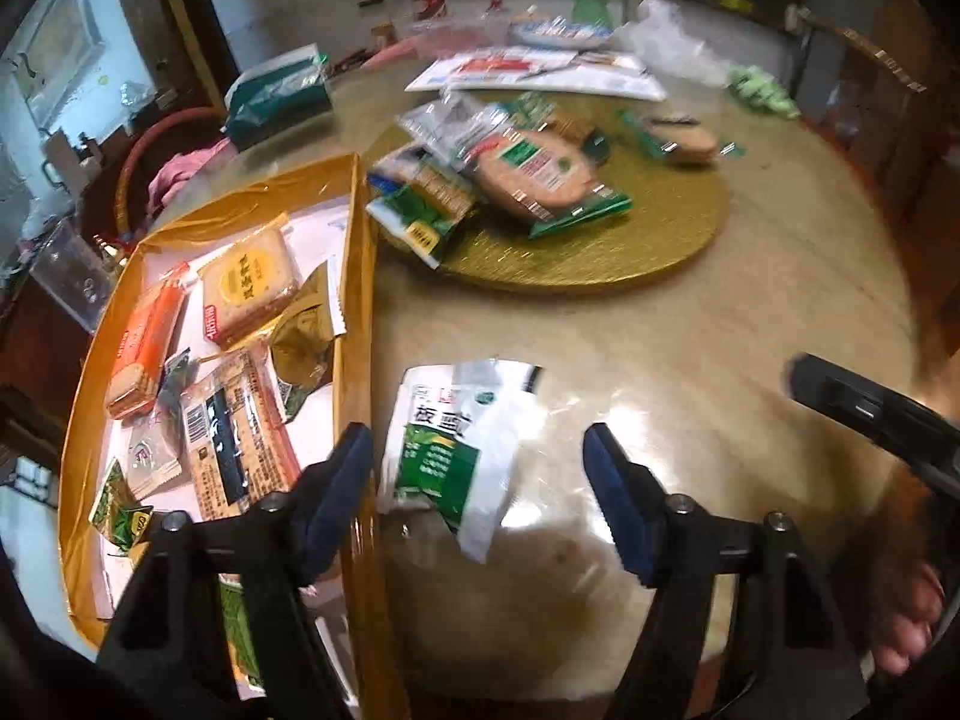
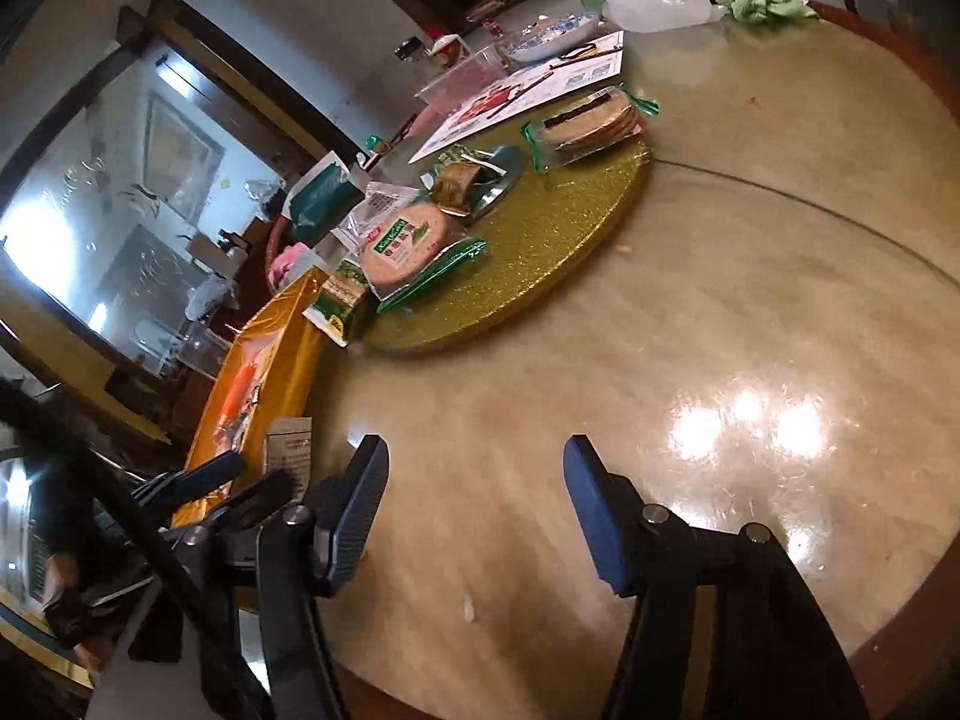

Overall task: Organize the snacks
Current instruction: 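Withdraw both grippers from the box toward the table, then grasp the white-green granule packet with the left gripper while the right gripper grasps the round XiangCong cracker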

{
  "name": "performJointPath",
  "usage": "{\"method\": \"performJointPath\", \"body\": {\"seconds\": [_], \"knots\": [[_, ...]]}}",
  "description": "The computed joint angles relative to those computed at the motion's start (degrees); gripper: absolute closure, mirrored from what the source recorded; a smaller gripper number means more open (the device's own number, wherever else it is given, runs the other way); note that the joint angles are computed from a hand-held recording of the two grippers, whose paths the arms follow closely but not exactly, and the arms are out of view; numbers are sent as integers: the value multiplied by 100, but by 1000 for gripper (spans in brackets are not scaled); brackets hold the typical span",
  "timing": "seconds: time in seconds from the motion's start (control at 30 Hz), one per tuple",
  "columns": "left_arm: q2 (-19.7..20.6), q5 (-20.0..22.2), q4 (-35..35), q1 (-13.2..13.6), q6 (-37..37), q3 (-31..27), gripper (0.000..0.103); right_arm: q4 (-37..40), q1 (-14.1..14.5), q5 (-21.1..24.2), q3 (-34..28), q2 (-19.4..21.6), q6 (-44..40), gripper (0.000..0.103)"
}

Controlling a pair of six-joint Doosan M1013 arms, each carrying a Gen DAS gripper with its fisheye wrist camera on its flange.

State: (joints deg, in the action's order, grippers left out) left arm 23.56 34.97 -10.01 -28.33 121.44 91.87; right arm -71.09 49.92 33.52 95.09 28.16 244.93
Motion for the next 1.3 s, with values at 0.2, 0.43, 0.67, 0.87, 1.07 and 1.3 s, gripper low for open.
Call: {"method": "performJointPath", "body": {"seconds": [0.2, 0.43, 0.67, 0.87, 1.07, 1.3], "knots": [[16, -115, -74, 25, -40, 74, 86, 48, 33, -23, -73, 31, -294, 42], [-277, 922, -2071, 317, 2010, 436, 86, 651, -63, -305, -82, -25, -834, 38], [-254, 1940, -2729, 563, 2111, 273, 30, 2211, -520, -671, -367, 4, -3395, 28], [-222, 1983, -2764, 626, 1884, 277, 30, 3911, -1053, -745, -982, 260, -5973, 26], [-369, 2011, -2968, 788, 1934, 393, 29, 4463, -1289, 126, -1798, 767, -7126, 25], [-398, 2182, -3118, 980, 1713, 416, 27, 4498, -1235, 260, -1918, 872, -7439, 27]]}}
